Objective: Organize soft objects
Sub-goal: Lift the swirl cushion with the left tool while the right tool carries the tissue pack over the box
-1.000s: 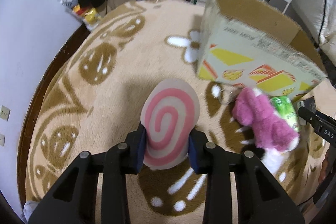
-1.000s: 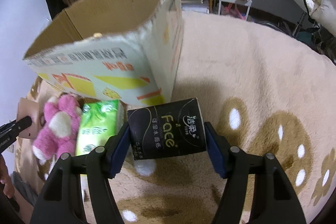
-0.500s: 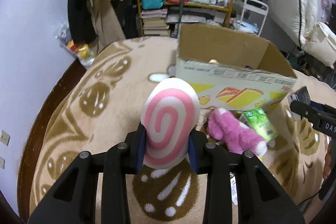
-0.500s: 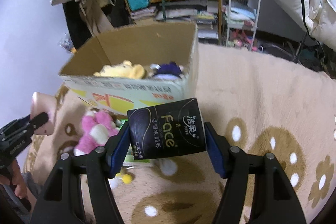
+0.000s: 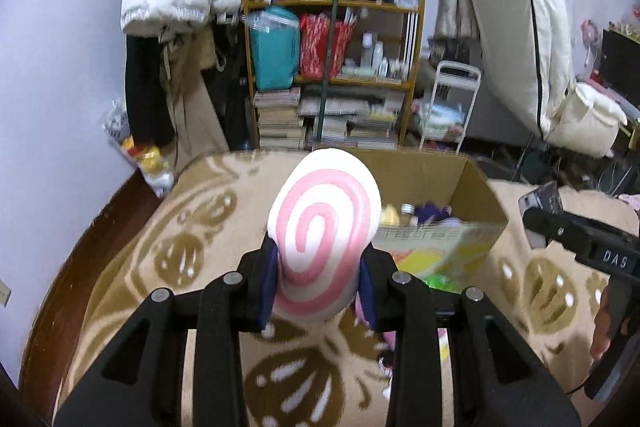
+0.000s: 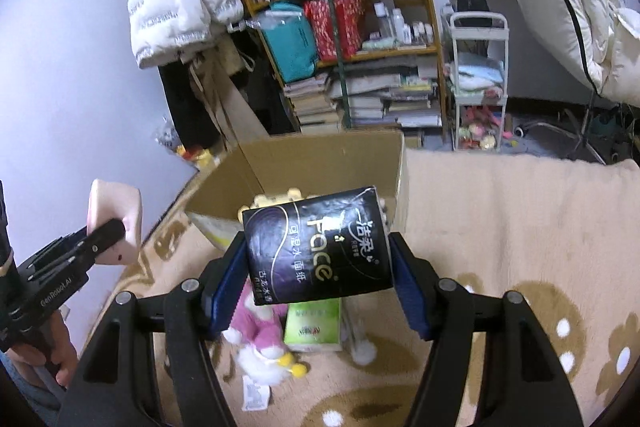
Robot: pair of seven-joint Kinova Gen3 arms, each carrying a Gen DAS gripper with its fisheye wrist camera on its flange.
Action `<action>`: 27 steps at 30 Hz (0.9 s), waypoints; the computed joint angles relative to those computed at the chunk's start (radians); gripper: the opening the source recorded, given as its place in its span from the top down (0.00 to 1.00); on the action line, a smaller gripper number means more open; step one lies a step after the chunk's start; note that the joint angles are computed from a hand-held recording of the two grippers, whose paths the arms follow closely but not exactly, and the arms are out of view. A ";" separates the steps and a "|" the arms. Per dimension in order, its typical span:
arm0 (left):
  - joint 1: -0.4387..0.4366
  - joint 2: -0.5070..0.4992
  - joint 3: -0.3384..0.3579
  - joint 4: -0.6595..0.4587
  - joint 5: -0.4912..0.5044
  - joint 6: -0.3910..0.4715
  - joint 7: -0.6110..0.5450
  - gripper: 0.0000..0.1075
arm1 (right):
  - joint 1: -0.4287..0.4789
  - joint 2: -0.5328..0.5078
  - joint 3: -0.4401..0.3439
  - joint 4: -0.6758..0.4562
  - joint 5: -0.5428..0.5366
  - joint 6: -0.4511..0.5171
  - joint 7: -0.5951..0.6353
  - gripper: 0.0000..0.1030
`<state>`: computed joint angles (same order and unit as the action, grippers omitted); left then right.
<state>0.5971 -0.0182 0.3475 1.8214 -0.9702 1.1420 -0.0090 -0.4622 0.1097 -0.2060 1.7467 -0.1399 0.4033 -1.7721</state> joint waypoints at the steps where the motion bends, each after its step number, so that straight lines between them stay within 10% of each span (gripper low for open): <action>1: 0.000 0.004 0.001 -0.010 -0.019 0.009 -0.009 0.70 | -0.002 -0.002 0.001 -0.006 0.005 -0.005 -0.003 0.31; 27: -0.057 0.155 -0.166 -0.139 -0.090 -0.189 -0.155 0.69 | -0.102 0.182 0.058 -0.179 0.234 -0.075 -0.037 0.31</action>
